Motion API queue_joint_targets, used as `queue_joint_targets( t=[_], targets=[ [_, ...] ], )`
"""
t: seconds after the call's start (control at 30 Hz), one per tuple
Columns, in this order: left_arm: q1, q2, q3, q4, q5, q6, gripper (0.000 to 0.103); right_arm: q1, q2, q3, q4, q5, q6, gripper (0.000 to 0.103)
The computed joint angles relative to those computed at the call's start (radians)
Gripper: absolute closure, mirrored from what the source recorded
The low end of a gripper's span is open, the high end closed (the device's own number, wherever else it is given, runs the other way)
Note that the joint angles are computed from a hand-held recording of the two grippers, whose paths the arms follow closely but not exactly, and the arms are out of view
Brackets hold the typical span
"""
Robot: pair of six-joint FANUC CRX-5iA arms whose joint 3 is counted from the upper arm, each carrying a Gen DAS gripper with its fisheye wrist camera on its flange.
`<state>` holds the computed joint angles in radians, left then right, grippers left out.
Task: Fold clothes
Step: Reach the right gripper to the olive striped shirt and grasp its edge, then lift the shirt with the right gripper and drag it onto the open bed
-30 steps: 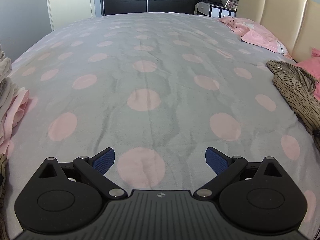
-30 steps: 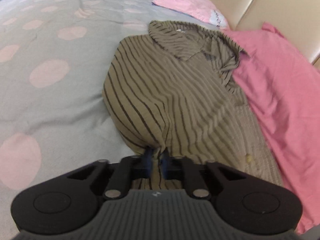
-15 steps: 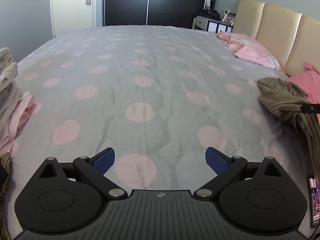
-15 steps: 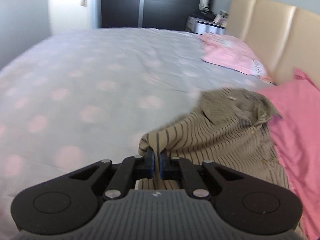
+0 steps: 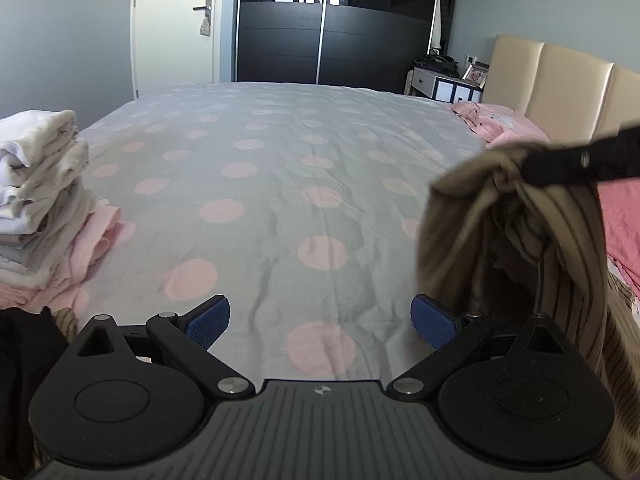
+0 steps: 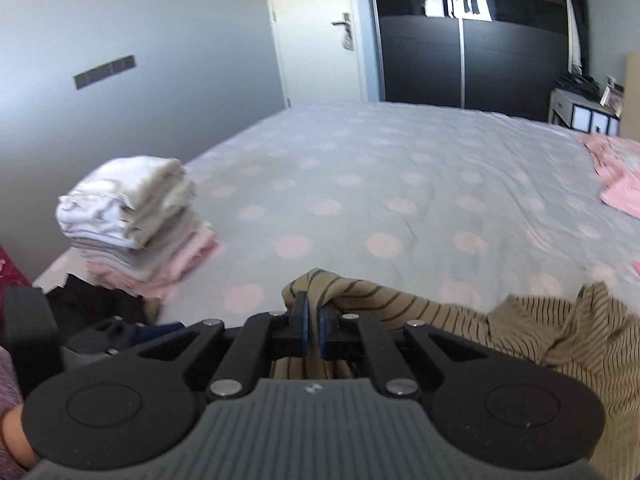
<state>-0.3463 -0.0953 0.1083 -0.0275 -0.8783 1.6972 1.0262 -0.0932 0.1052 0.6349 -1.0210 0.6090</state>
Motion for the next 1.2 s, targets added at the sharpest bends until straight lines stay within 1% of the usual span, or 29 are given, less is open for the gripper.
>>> queue_joint_targets(
  t=[0.07,0.17,0.33,0.47,0.63,0.8,0.93,1.07,1.13,1.17,1.2],
  targets=[
    [0.013,-0.011,-0.010,0.009,0.003,-0.007,0.004,0.011,0.004,0.011,0.021,-0.011,-0.010,0.098],
    [0.029,-0.022,-0.025,0.027,0.007,-0.022,0.004,-0.003,-0.013,-0.006,0.043,-0.028,-0.039,0.098],
    [0.033,-0.016,-0.025,0.038,-0.010,-0.031,0.004,-0.037,-0.081,-0.091,0.106,-0.137,-0.134,0.098],
    [0.016,0.001,-0.021,0.046,-0.014,-0.046,0.004,-0.061,-0.157,-0.177,0.156,-0.274,-0.227,0.098],
    [-0.020,0.033,0.005,0.034,-0.019,-0.073,0.004,-0.092,-0.258,-0.276,0.172,-0.487,-0.306,0.098],
    [-0.058,0.073,0.044,0.012,-0.037,-0.078,0.004,-0.132,-0.353,-0.359,0.132,-0.703,-0.341,0.098],
    [-0.091,0.115,0.082,0.002,-0.063,-0.089,0.004,-0.204,-0.431,-0.427,0.076,-0.848,-0.337,0.101],
    [-0.127,0.153,0.119,0.003,-0.074,-0.131,0.004,-0.295,-0.503,-0.471,-0.006,-0.897,-0.384,0.101],
    [-0.145,0.173,0.139,0.002,-0.071,-0.153,0.004,-0.324,-0.516,-0.483,-0.032,-0.896,-0.382,0.100],
    [-0.154,0.185,0.151,0.001,-0.072,-0.162,0.004,-0.339,-0.522,-0.489,-0.044,-0.895,-0.380,0.099],
    [-0.163,0.198,0.166,-0.001,-0.076,-0.170,0.004,-0.343,-0.518,-0.491,-0.045,-0.895,-0.375,0.094]
  ],
)
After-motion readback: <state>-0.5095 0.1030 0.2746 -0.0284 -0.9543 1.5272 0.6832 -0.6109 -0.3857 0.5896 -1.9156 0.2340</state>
